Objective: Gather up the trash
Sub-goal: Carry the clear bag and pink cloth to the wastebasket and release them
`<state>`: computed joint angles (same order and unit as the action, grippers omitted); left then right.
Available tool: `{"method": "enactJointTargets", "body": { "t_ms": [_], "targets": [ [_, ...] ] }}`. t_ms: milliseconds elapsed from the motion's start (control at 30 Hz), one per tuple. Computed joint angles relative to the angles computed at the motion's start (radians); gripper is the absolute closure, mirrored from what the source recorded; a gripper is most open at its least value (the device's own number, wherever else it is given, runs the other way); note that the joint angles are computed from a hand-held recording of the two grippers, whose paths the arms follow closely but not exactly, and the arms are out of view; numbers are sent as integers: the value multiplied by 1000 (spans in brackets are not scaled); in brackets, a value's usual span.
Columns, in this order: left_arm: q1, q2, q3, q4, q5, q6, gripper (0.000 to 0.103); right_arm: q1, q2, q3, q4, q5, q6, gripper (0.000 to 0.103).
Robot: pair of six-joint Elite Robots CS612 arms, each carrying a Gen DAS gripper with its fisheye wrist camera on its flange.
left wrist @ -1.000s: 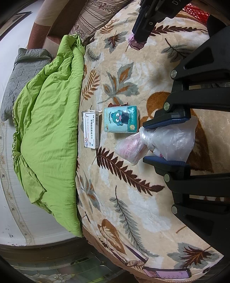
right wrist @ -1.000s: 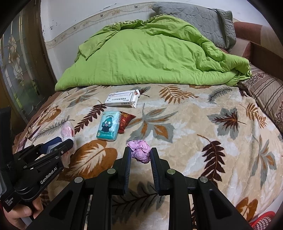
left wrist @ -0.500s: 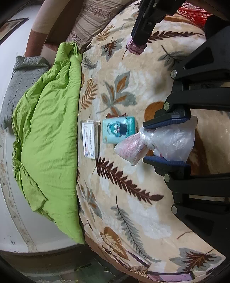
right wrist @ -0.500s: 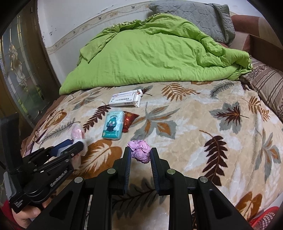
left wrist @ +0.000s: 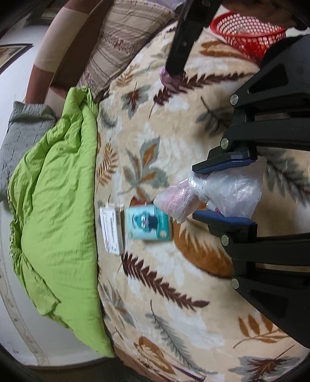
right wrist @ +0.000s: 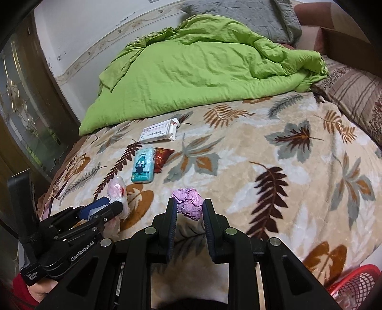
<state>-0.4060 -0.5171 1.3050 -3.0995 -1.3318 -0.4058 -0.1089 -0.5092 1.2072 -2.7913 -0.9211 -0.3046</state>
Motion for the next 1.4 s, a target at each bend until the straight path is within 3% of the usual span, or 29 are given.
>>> {"method": "enactJointTargets", "body": {
  "t_ms": [333, 633, 900, 1067, 1133, 1200, 1400],
  "targets": [
    [-24, -17, -15, 33, -106, 49, 72, -44, -11, 22, 23, 27, 41, 79],
    [-71, -7, -83, 87, -222, 165, 72, -133, -59, 118, -40, -3, 140, 79],
    [-120, 24, -172, 190, -364, 269, 72, -217, -104, 217, -121, -93, 243, 79],
    [-147, 44, -219, 292, -444, 332, 72, -244, -105, 237, -101, -131, 298, 77],
    [-157, 54, -243, 351, -485, 375, 68, -256, -101, 243, -92, -114, 327, 74],
    [-168, 55, -247, 371, -473, 401, 65, -263, -101, 248, -94, -125, 344, 64],
    [-170, 39, -224, 346, -441, 368, 64, -271, -107, 262, -135, -104, 349, 63]
  ]
}}
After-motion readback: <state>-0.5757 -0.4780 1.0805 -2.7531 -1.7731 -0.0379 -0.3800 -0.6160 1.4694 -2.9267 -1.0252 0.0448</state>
